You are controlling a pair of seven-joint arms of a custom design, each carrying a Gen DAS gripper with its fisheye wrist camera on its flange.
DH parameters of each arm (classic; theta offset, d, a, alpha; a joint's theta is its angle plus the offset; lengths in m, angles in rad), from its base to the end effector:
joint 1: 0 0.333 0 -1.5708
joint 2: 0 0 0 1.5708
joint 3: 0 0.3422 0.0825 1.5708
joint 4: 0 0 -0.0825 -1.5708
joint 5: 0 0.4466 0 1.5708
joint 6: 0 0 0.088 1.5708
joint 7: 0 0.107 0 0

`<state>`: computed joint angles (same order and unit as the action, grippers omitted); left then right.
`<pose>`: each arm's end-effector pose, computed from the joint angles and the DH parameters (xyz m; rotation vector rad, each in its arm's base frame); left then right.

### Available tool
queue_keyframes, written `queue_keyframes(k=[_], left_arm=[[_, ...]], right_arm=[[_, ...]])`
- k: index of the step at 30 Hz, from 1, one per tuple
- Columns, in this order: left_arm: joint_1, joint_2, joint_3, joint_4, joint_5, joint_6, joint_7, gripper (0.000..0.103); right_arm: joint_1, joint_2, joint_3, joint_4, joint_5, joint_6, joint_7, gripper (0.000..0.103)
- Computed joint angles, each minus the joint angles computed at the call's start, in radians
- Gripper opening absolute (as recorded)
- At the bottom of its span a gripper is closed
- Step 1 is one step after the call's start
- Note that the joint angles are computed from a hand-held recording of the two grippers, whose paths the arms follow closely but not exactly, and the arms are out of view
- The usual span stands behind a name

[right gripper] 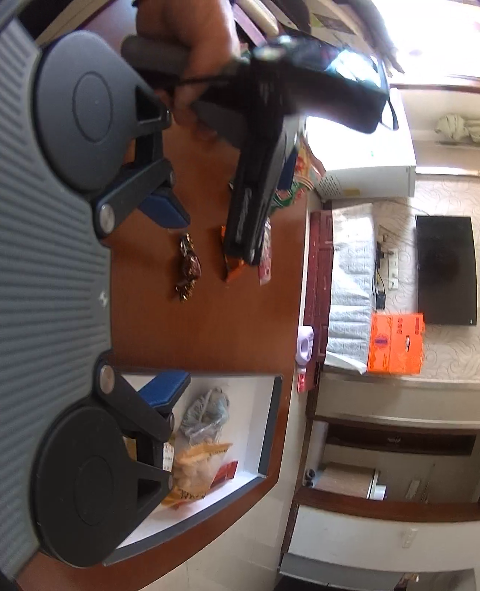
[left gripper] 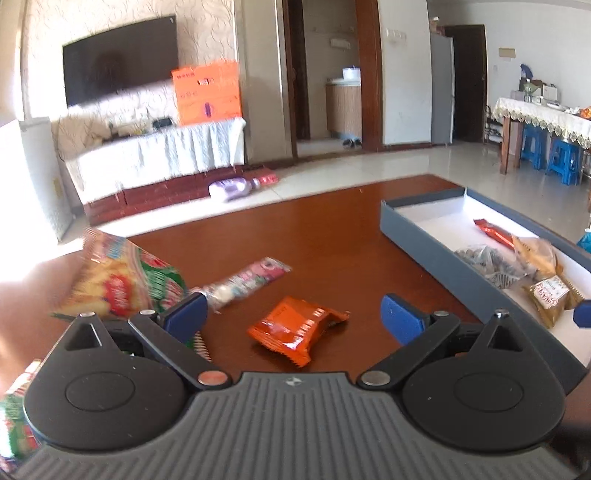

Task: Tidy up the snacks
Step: 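Move both open grippers from the box back toward the remaining snacks, then grasp the orange snack packet with the left gripper while the right lowers toward the chocolates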

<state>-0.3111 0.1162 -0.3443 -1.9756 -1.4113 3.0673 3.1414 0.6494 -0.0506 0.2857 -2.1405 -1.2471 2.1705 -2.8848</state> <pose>0.5702 -0.3304 0.4685 -0.8660 2.2391 -1.2574 0.3866 0.4647 0.4516 -1.4865 1.7431 -1.0524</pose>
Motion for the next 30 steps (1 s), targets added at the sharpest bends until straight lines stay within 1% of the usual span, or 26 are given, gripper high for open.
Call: queue_keyframes(k=[1,2,4,5,6,7,8,9,11,12,13,14,16,19,20,21,22,25,26,28,29,30], left_arm=[[-0.006,0.022,0.002,0.016,0.036,-0.004,-0.028,0.101],[-0.013,0.036,0.006,0.02,0.101,-0.004,-0.086,0.101],[-0.043,0.074,0.033,0.032,0.299,0.011,-0.276,0.101],[-0.053,0.092,0.045,0.043,0.365,0.003,-0.347,0.1],[-0.073,0.114,0.072,0.058,0.449,-0.01,-0.439,0.097],[-0.106,0.129,0.115,0.067,0.552,-0.025,-0.553,0.094],[-0.138,0.142,0.161,0.078,0.655,-0.053,-0.664,0.079],[-0.147,0.15,0.172,0.084,0.687,-0.048,-0.708,0.067],[-0.11,0.159,0.137,0.091,0.676,-0.05,-0.717,0.032],[-0.112,0.157,0.142,0.085,0.702,-0.041,-0.751,0.016],[-0.102,0.151,0.138,0.077,0.715,-0.045,-0.77,0.011],[-0.087,0.142,0.128,0.068,0.722,-0.055,-0.782,0.009],[-0.061,0.117,0.11,0.032,0.739,-0.045,-0.797,0.009],[0.016,0.081,0.044,-0.02,0.711,-0.03,-0.737,0.009],[0.052,0.07,0.015,-0.031,0.684,-0.041,-0.702,0.009],[0.078,0.06,-0.004,-0.039,0.66,-0.056,-0.673,0.009],[0.091,0.05,-0.009,-0.046,0.647,-0.065,-0.66,0.009],[0.109,0.043,-0.005,-0.045,0.621,-0.093,-0.639,0.011],[0.11,0.044,-0.001,-0.041,0.616,-0.102,-0.639,0.011],[0.108,0.046,0.005,-0.038,0.614,-0.105,-0.637,0.012],[0.107,0.048,0.005,-0.035,0.614,-0.107,-0.634,0.012],[0.108,0.05,0.003,-0.031,0.607,-0.112,-0.622,0.015]], right_arm=[[0.0,0.003,-0.001,0.001,0.002,0.012,-0.019,0.085],[-0.001,0.007,-0.003,0.004,0.008,0.02,-0.039,0.085],[0.0,0.015,-0.005,0.01,0.024,0.032,-0.075,0.085],[-0.001,0.017,-0.008,0.01,0.03,0.042,-0.087,0.085],[-0.002,0.018,-0.01,0.011,0.034,0.048,-0.097,0.085],[-0.002,0.02,-0.011,0.011,0.035,0.05,-0.105,0.085],[-0.004,0.02,-0.013,0.011,0.034,0.057,-0.111,0.085],[-0.005,0.022,-0.016,0.012,0.032,0.07,-0.118,0.085],[-0.014,0.025,-0.024,0.012,0.028,0.103,-0.125,0.085],[-0.02,0.027,-0.03,0.015,0.032,0.124,-0.136,0.085],[-0.026,0.029,-0.036,0.019,0.037,0.145,-0.147,0.085],[-0.031,0.033,-0.04,0.024,0.038,0.164,-0.153,0.085],[-0.041,0.05,-0.048,0.045,0.039,0.192,-0.169,0.085],[-0.042,0.113,-0.058,0.108,0.081,0.177,-0.262,0.085],[-0.041,0.131,-0.064,0.127,0.105,0.177,-0.298,0.081],[-0.039,0.146,-0.07,0.142,0.124,0.177,-0.328,0.073],[-0.036,0.16,-0.076,0.16,0.151,0.173,-0.362,0.07],[-0.031,0.191,-0.094,0.194,0.201,0.164,-0.466,0.065],[-0.026,0.197,-0.1,0.201,0.195,0.164,-0.47,0.063],[-0.029,0.196,-0.112,0.201,0.22,0.193,-0.466,0.059],[-0.031,0.19,-0.116,0.194,0.23,0.206,-0.466,0.054],[-0.032,0.185,-0.118,0.189,0.234,0.211,-0.465,0.038]])
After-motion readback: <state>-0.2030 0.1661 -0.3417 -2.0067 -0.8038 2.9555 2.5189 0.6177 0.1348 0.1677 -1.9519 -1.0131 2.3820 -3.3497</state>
